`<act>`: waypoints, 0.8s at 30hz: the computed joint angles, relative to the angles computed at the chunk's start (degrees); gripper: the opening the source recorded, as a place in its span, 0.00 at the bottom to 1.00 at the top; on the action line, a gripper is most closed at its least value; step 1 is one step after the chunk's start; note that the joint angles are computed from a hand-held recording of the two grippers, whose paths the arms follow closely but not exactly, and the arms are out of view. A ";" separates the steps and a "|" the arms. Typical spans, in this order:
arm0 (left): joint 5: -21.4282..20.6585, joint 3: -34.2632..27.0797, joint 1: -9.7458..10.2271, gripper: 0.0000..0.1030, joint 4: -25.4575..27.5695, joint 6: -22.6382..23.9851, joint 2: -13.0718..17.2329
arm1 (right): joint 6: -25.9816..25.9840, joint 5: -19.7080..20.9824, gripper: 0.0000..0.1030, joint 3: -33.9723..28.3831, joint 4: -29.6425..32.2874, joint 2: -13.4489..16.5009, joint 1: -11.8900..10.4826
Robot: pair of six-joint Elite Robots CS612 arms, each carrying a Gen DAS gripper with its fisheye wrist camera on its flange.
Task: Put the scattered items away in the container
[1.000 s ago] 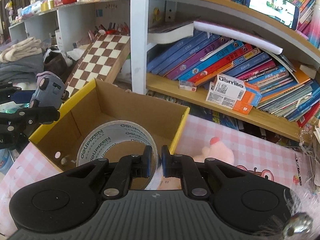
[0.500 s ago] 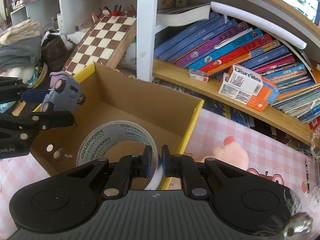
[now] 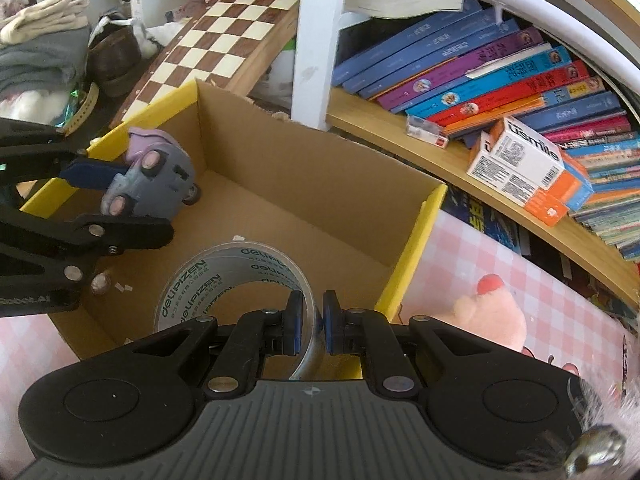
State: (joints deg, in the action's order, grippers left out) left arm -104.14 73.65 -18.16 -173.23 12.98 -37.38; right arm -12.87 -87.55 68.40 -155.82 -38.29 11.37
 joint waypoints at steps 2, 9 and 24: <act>0.24 -0.12 -0.11 0.39 0.38 0.53 0.13 | -0.72 0.01 0.10 -0.35 0.48 0.21 0.08; 1.41 -0.44 -0.30 0.39 1.37 1.87 0.45 | -3.45 0.38 0.10 -1.61 1.92 1.03 0.33; 2.11 -1.51 -0.20 0.39 3.81 2.59 1.11 | -8.14 1.44 0.10 -3.98 4.66 2.42 0.82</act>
